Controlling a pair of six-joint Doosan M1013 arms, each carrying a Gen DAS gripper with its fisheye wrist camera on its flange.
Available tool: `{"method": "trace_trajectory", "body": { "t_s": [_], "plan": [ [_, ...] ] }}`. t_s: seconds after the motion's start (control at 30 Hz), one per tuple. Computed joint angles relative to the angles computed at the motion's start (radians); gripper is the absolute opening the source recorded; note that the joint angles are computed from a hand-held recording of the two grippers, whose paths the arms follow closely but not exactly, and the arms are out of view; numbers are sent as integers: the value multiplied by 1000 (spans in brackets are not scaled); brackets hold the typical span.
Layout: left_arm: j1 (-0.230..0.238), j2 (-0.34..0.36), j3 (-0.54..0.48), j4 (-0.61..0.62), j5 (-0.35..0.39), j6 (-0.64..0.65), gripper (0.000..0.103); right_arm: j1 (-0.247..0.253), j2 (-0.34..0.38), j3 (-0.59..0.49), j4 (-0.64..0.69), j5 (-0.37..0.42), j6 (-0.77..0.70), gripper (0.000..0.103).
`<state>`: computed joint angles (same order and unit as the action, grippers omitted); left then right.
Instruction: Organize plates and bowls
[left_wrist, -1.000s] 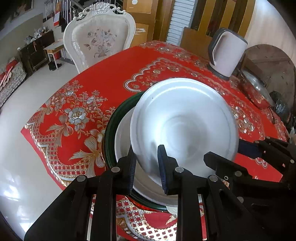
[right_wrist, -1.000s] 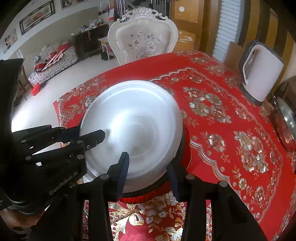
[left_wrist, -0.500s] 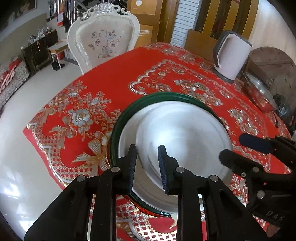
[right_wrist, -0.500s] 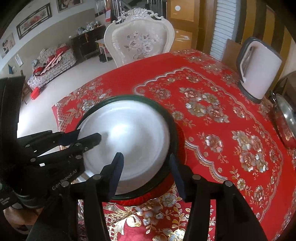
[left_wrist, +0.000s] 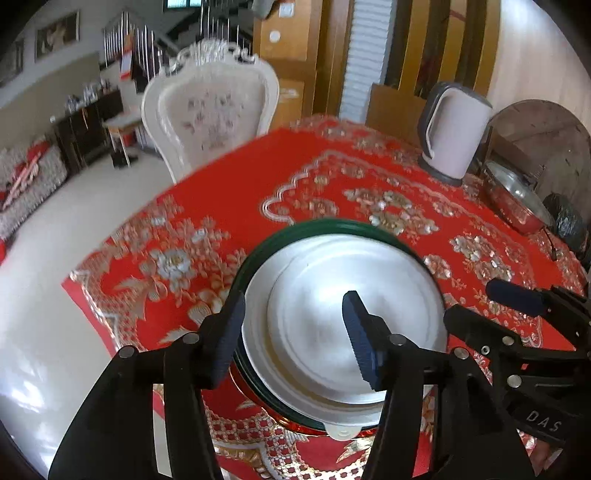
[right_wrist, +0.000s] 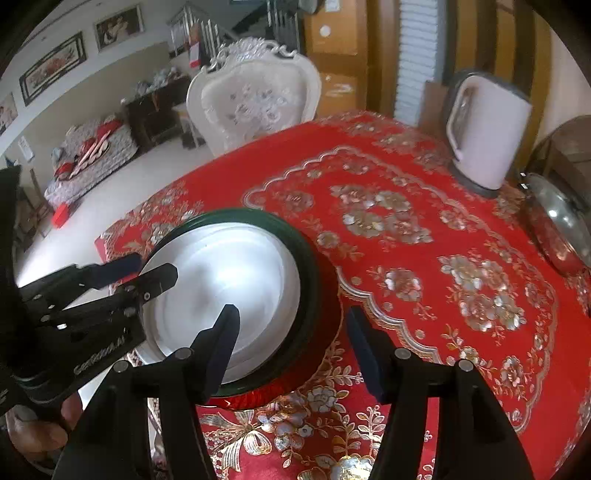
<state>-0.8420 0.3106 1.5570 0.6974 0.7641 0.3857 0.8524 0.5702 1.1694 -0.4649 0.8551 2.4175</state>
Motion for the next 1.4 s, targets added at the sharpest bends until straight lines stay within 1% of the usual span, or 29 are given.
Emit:
{"method": "trace_trajectory", "body": {
  "t_s": [0.03, 0.1, 0.17, 0.3, 0.43, 0.47, 0.6, 0.77, 1.03, 1.13, 1.2, 1.27, 1.4],
  "plan": [
    [-5, -3, 4, 18, -4, -17, 55, 3, -5, 9, -16, -9, 22, 61],
    [-13, -7, 10, 50, -5, -48, 55, 16, -12, 27, -92, -16, 100, 64],
    [-26, -11, 20, 112, 4, -110, 55, 29, -17, 42, -159, -24, 160, 69],
    [-41, -20, 38, 186, 19, -200, 55, 48, -23, 69, -295, -28, 308, 71],
    [-55, -28, 56, 261, 41, -288, 56, 65, -6, 54, -397, 31, 374, 73],
    [-56, -30, 58, 264, 43, -296, 55, 66, -5, 54, -411, 31, 384, 73],
    [-56, -34, 68, 266, 42, -308, 55, 64, -2, 60, -416, 13, 407, 73],
    [-67, -34, 71, 298, 81, -325, 56, 62, 0, 60, -411, -5, 407, 73],
    [-70, -48, 92, 340, 79, -346, 56, 65, 6, 54, -411, -20, 396, 73],
    [-72, -48, 95, 360, 89, -345, 60, 64, 9, 49, -398, -23, 383, 73],
    [-77, -45, 93, 377, 115, -345, 65, 64, 10, 47, -396, -23, 380, 73],
    [-78, -48, 96, 387, 116, -353, 65, 64, 11, 46, -395, -22, 379, 73],
    [-72, -52, 101, 382, 95, -349, 65, 64, 11, 47, -395, -28, 375, 73]
  ]
}}
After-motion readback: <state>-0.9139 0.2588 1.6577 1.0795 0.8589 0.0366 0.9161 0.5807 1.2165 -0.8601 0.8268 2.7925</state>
